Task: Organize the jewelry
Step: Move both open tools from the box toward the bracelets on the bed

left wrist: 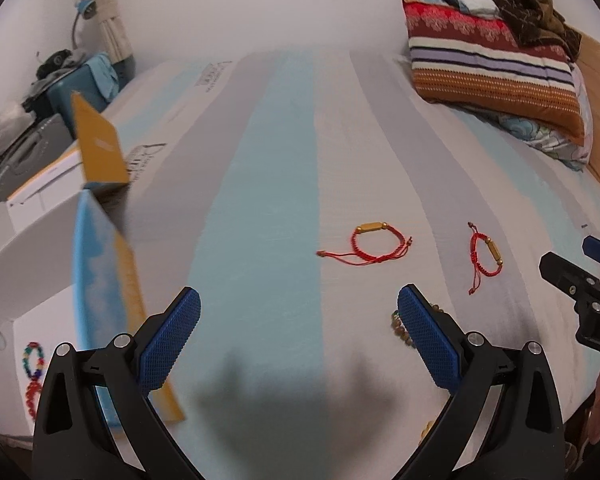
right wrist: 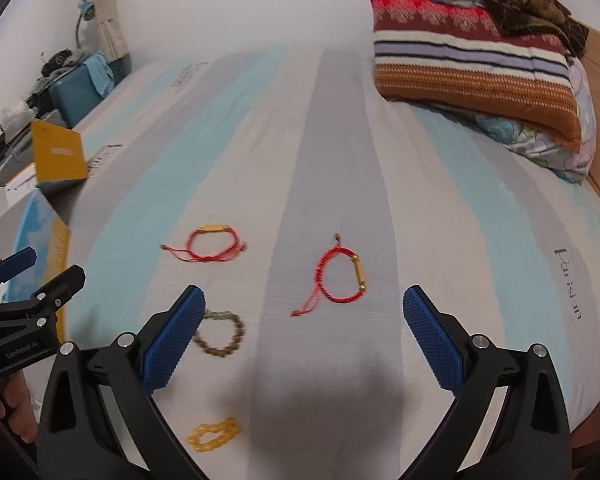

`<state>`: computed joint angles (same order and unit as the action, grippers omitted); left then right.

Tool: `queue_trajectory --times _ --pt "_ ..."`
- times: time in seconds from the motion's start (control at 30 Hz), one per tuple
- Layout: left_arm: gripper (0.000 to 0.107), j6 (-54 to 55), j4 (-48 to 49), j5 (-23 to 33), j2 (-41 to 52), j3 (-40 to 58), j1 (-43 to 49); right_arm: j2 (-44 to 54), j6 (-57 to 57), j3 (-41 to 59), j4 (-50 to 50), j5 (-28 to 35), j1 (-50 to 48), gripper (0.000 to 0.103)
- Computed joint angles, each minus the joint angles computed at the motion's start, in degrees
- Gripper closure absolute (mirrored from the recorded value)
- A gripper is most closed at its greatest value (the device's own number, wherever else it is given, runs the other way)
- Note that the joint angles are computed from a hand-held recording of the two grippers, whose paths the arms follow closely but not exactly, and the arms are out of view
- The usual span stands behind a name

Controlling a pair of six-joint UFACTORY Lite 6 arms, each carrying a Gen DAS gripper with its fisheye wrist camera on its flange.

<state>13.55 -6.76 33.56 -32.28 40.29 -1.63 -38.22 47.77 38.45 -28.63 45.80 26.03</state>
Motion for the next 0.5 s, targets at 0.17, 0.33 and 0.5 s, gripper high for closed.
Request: queue_trajectory --times 0.17,0.33,0.5 --pt "0.01 -6.34 4.2 -5.75 6.1 -1.36 -5.24 3.37 -7.74 -3.59 4.73 -8.07 -9.18 0.008" --pt "0.01 -8.23 4.83 -10.99 11.84 -3.13 -8.22 9.91 -11.69 -5.02 6.96 -15.69 -15.19 0.008" --pt "0.01 -10.97 6.99 -15.11 16.84 -4.35 -10.47 16.95 -14.27 -4.83 8.23 -22.28 -19.58 0.008"
